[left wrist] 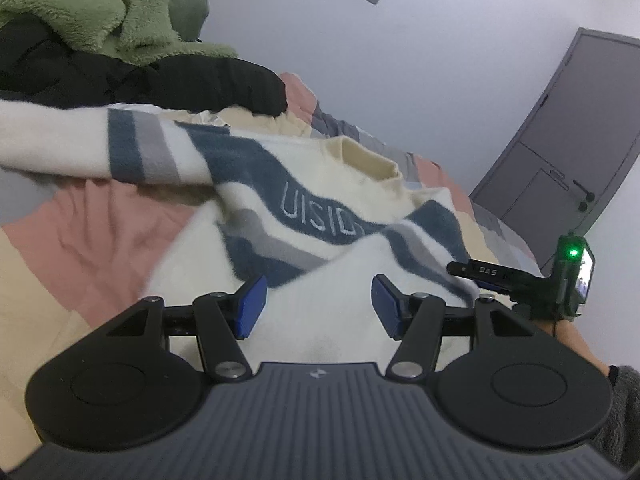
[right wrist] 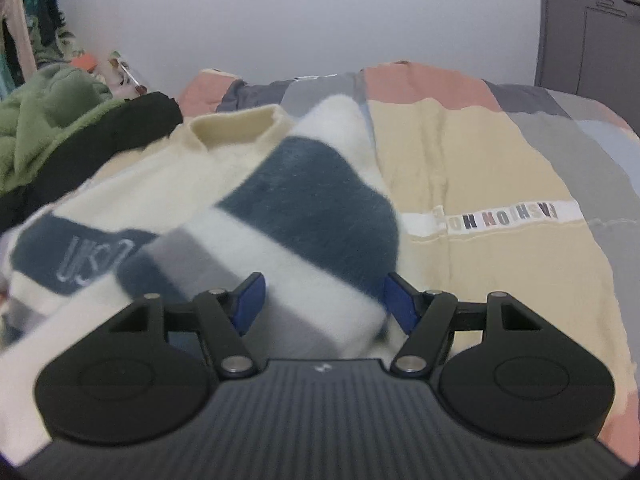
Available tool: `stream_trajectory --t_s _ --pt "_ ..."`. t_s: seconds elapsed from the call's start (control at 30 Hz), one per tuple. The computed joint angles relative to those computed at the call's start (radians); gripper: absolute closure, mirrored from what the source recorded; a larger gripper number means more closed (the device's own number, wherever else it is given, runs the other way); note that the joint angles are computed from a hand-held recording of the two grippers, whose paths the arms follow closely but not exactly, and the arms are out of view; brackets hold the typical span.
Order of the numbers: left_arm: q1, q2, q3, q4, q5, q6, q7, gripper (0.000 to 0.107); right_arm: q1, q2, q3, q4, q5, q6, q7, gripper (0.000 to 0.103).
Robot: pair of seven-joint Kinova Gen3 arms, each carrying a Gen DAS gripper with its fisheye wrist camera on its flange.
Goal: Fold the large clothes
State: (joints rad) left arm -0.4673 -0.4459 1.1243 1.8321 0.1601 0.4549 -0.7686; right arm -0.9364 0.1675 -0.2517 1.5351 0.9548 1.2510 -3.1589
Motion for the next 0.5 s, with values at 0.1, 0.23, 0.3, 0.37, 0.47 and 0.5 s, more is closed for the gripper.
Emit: stream_trajectory --t_s 0.1,0.23,0.3,0.37,0.47,0.5 --pt "-0.074 -0.019 0.055 -0.014 0.0 0.006 -0.003 0.043 0.018 0.007 -0.002 0.045 0.029 -0.043 -0.012 0.034" --pt "-0.143 -0.016 0.107 -0.012 0.039 -0.024 -0.036 0.043 0.023 0.034 0.024 0.007 -0.007 -0.022 0.023 0.062" --pt "-0.178 -0.058 0.118 -0.013 0.056 -0.031 -0.049 0.043 0.023 0.03 0.031 -0.002 -0.004 -0.018 0.035 0.082" --pt "-0.197 -0.073 0.125 -0.011 0.079 -0.048 -0.071 0.043 0.024 0.004 0.037 0.012 0.013 -0.022 -0.003 0.089" --pt "-0.191 -0.04 0.139 0.001 0.108 -0.095 -0.125 0.043 0.029 -0.016 0.029 0.034 0.054 0.018 -0.05 0.091" --pt "-0.196 -0.041 0.148 -0.002 0.11 -0.097 -0.14 0.043 0.035 -0.018 0.028 0.042 0.062 0.04 -0.058 0.091"
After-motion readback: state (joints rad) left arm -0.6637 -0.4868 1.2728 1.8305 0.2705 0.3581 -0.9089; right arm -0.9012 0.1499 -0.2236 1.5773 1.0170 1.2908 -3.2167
